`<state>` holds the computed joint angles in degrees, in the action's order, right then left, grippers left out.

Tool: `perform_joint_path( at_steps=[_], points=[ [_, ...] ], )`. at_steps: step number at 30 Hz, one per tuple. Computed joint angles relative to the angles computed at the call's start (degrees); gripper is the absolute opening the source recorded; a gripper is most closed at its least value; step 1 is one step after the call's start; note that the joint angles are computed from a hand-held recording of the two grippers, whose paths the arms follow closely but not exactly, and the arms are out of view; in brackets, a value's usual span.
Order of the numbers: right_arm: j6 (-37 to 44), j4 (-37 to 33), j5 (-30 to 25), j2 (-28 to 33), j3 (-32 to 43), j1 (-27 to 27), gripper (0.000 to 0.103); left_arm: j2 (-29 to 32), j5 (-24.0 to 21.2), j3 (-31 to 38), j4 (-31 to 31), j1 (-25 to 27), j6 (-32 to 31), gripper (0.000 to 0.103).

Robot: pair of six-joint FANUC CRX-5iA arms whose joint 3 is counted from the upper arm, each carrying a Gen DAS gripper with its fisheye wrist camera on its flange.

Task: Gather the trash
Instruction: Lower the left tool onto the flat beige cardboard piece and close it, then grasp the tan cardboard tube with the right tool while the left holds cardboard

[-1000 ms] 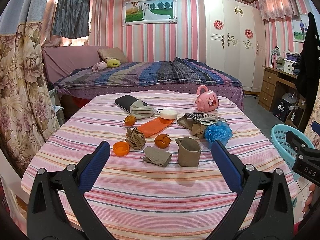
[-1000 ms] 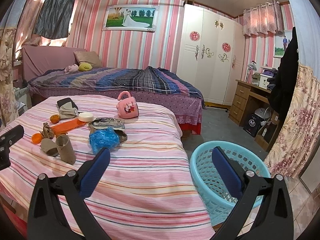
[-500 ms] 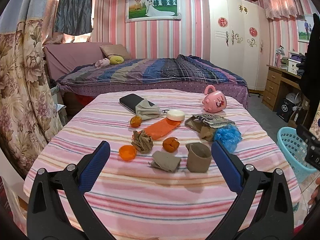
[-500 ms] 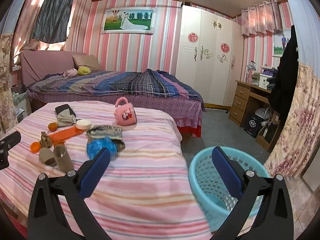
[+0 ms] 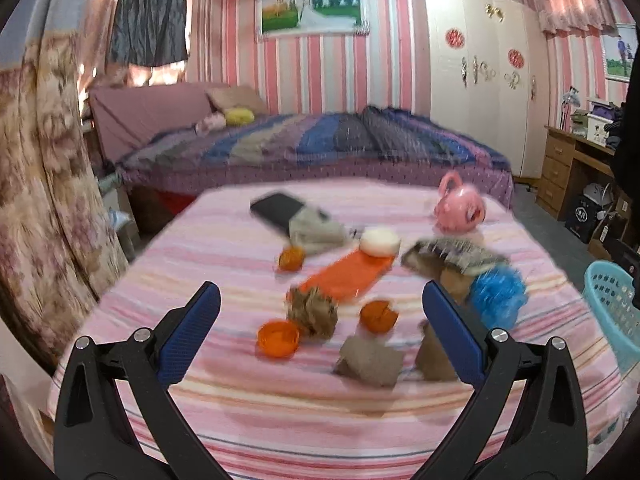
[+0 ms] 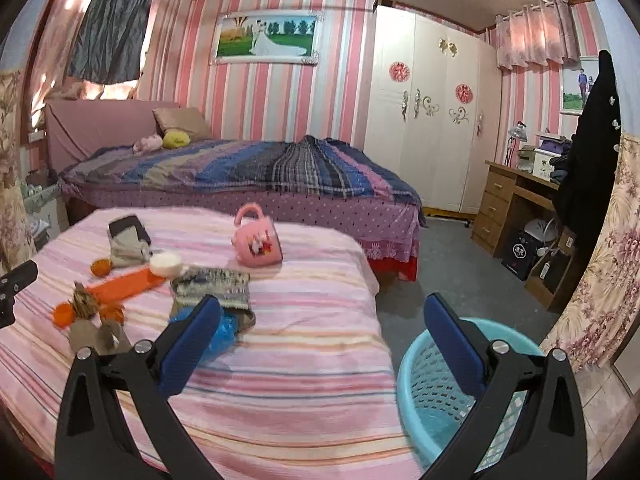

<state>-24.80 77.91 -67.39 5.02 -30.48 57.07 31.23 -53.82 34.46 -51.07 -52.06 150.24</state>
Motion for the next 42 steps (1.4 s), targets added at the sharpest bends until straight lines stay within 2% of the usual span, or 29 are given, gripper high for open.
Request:
perform_joint_path(
  at_steps=[3, 9, 17, 24, 28, 31, 33, 36, 42],
  points=[
    [1.46, -1.9, 1.82, 1.25, 0.78, -0.53, 0.099, 1.0, 1.06, -0.54, 4.24, 1.89, -2.39, 0.098],
    [3.41, -3.47, -1.23, 4.04, 2.07, 0.48, 0.099, 2.48, 3.21, -1.56, 7.66, 3.05, -6.25, 0.098],
    [0.33, -6.89, 3.71, 1.12, -0.3, -0.78, 0.099, 5.04, 7.02, -0.91, 15.87, 5.81, -12.1, 0.098],
    [2.4, -9.5, 5.29, 1.96, 0.81, -1.38, 0.099, 6.43, 9.41, -0.28, 23.5, 7.74, -20.15, 0.097],
    [1.85, -8.86, 5.51, 2.28, 0.74, -1.4, 0.099, 6.41, 13.17, -1.59, 29.0, 9.2, -25.07, 0.084],
    [1.78, -8.33, 5.38, 2.45, 0.76, -1.13, 0.099, 7.46, 13.47, -1.5, 34.75, 10.28, -30.08, 0.069],
    [2.06, -8.17, 5.54, 2.71, 0.95, -0.94, 0.099, 8.25, 12.35, -0.77, 36.46, 10.53, -31.32, 0.059],
    [2.3, -7.74, 5.31, 3.12, 1.27, -0.77, 0.099, 7.2, 14.11, -2.38, 35.76, 10.6, -29.76, 0.053],
    [3.02, -5.17, 4.41, 4.6, 2.07, 0.11, 0.099, 4.7, 14.05, -4.25, 30.33, 9.41, -25.76, 0.053]
  ],
)
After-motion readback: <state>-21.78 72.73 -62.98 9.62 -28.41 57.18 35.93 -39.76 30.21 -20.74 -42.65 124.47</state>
